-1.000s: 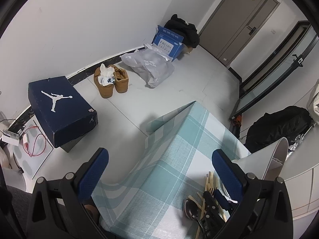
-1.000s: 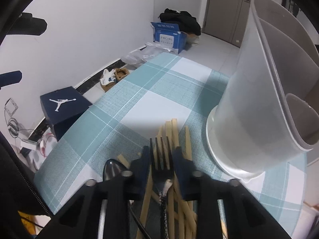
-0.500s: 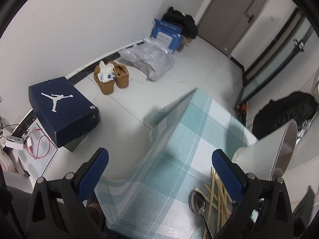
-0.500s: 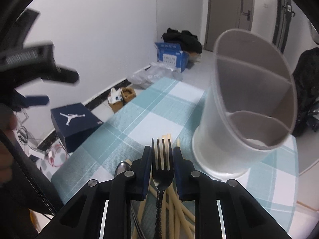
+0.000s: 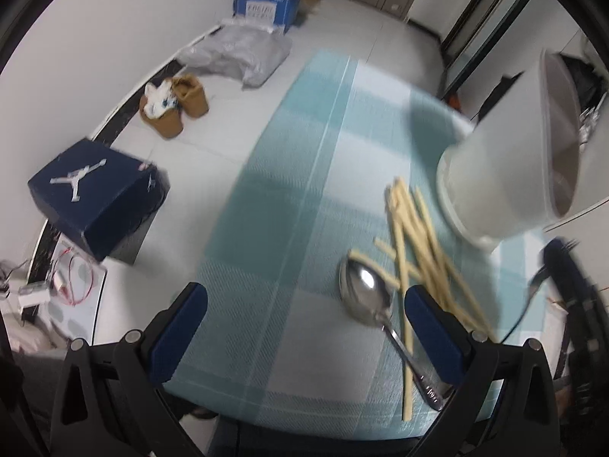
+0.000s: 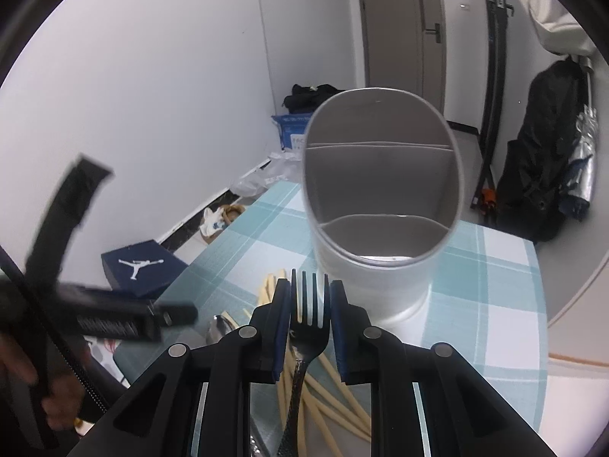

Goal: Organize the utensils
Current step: 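Lift the fork with the right tool while the left tool grasps the metal spoon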

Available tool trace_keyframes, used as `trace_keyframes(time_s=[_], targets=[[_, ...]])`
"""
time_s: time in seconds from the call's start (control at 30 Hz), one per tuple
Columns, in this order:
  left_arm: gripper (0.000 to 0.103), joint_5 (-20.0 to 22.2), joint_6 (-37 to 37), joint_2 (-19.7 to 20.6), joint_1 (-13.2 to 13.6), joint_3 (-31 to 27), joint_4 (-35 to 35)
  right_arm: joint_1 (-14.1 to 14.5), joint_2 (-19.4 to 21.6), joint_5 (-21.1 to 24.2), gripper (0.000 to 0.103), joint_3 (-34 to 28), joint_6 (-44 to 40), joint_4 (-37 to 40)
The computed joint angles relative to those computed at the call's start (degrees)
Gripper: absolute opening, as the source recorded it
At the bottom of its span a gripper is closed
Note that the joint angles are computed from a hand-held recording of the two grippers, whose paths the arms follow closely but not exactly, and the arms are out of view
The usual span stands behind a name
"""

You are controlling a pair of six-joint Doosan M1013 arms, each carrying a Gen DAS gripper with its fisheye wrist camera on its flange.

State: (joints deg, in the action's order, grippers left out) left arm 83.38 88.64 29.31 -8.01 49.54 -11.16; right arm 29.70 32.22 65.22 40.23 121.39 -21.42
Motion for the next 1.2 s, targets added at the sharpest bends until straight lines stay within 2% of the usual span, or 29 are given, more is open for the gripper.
trace_keyframes(time_s=[0.2,0.57,0.7,0.8,0.9,1.03,1.2], targets=[[0.102,2.01,-0.91,0.28,-1.91,0.61,5.37,-0.85,-2.64,-3.67,0.019,3.89,3.52,-0.25],[0.102,1.36,-3.22,-0.01,-4.44,2.04,12.53,-1.79,-5.66,-6.73,0.019,8.21,7.20,-0.32],[0.100,0.82,-4.27,-0.36,-4.35,2.52,12.68,-2.17,-6.46,-7.39,0.019,8.89,7.56,0.38],[0.093,0.00,-4.54,-0.58,-4.29,2.74,12.88,-1.95,-6.88,-7.76,0.019,9.20,7.24,-0.27],[0.078,-0.05,-4.48,-0.47,-4.72,2.35,12.77,-1.78,-7.17,-7.99,0.018,9.51,7.19,-0.60],[0.064,1.07,-4.72,0.26,-5.49,0.94,12.81,-1.97,-7.57,-8.54,0.018,10.01,7.52,-0.11],[0.037,0.13,-5.18,0.22,-5.73,0.88,12.66,-2.28,-7.95,-8.63,0.018,10.44,8.30,-0.17]])
